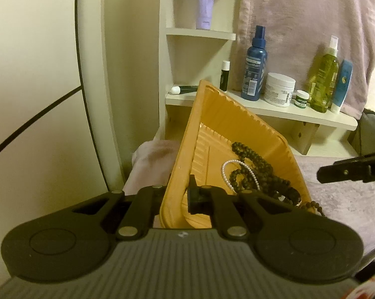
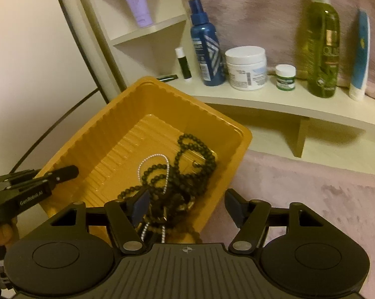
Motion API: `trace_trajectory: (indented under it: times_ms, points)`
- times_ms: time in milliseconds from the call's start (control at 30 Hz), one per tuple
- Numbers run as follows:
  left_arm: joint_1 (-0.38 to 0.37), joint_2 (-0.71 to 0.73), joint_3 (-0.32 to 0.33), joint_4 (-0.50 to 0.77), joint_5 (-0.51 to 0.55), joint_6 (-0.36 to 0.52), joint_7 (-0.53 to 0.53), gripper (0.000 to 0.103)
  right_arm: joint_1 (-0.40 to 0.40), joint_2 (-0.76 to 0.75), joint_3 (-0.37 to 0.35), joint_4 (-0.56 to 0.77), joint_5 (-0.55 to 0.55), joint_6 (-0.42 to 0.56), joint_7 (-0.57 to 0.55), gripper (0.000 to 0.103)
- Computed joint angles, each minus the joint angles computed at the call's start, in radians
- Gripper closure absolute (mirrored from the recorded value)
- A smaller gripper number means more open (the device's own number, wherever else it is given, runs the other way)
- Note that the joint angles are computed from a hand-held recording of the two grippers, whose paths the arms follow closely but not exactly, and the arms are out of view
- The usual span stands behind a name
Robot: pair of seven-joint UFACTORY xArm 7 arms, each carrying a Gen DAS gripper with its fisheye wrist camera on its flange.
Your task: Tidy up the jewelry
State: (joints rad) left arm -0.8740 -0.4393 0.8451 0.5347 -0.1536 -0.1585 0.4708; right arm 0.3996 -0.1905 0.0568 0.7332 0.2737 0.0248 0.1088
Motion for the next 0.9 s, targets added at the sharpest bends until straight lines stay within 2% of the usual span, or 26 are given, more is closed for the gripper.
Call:
trace_trajectory:
  times_ms: [100, 333, 633, 800, 900]
  points:
    - [-0.023, -0.002, 0.029, 0.009, -0.006, 0.01, 0.003, 0.095, -0.023, -0.014, 0.019, -0.014, -0.021, -0.004, 0.032, 0.036]
    - [-0.125, -0.023, 0.149, 0.035, -0.065, 0.045, 0.038, 0.093, -0.065, -0.03, 0.048, -0.03, -0.085, 0.002, 0.112, 0.036]
    - [-0.203, -0.031, 0.248, 0.057, -0.15, 0.071, 0.092, 0.089, -0.043, -0.047, 0.024, -0.048, -0.092, 0.034, 0.113, 0.036]
    - [-0.218, -0.015, 0.273, 0.063, -0.183, 0.055, 0.092, 0.079, 0.074, -0.051, -0.064, -0.057, 0.037, 0.049, 0.006, 0.036]
    - [-0.217, -0.022, 0.278, 0.064, -0.179, 0.049, 0.084, 0.079, 0.121, -0.039, -0.092, -0.049, 0.123, 0.055, -0.065, 0.037]
